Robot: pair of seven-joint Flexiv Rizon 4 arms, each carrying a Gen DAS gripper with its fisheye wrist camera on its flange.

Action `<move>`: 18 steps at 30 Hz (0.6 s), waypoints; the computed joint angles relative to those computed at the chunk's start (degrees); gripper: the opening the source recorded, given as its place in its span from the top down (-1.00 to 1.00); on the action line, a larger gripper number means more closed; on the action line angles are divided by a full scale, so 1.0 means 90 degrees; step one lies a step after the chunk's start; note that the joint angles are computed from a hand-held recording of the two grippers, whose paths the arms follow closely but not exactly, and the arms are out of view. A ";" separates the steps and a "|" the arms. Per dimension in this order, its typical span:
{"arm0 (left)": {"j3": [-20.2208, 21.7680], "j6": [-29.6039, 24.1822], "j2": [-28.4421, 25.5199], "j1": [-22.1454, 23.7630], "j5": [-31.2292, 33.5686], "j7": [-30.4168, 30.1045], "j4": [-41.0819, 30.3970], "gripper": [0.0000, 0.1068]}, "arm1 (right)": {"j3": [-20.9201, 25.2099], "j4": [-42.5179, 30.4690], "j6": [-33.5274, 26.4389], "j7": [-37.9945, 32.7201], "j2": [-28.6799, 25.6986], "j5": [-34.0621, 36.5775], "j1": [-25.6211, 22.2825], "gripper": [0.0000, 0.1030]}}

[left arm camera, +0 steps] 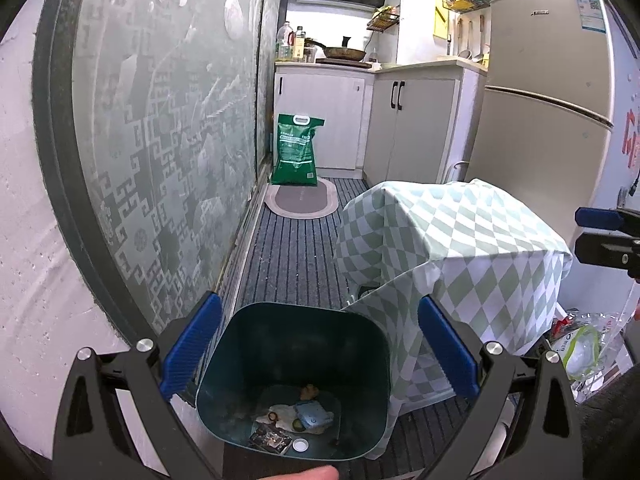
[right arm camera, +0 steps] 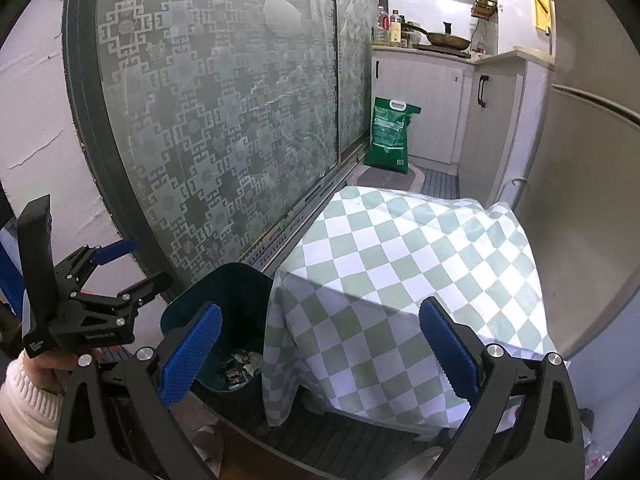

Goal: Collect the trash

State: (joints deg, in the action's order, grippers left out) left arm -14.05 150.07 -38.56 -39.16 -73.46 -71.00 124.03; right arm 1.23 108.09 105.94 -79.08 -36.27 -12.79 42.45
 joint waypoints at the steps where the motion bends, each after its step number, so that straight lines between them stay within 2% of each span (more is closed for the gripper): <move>1: 0.0003 -0.0008 0.0015 0.0008 0.0048 -0.0027 0.0022 -0.87 | 0.0024 0.0032 0.0026 0.0018 0.0021 0.0023 -0.0042 -0.94; 10: 0.0044 0.0050 0.0039 -0.0017 0.0232 0.0007 0.0026 -0.87 | -0.0331 0.0201 0.0288 0.0005 0.0143 0.0456 0.0246 -0.94; 18: 0.0057 0.0003 0.0083 -0.0022 0.0265 -0.0023 0.0074 -0.87 | -0.0182 0.0164 0.0231 -0.0104 0.0127 0.0396 0.0165 -0.94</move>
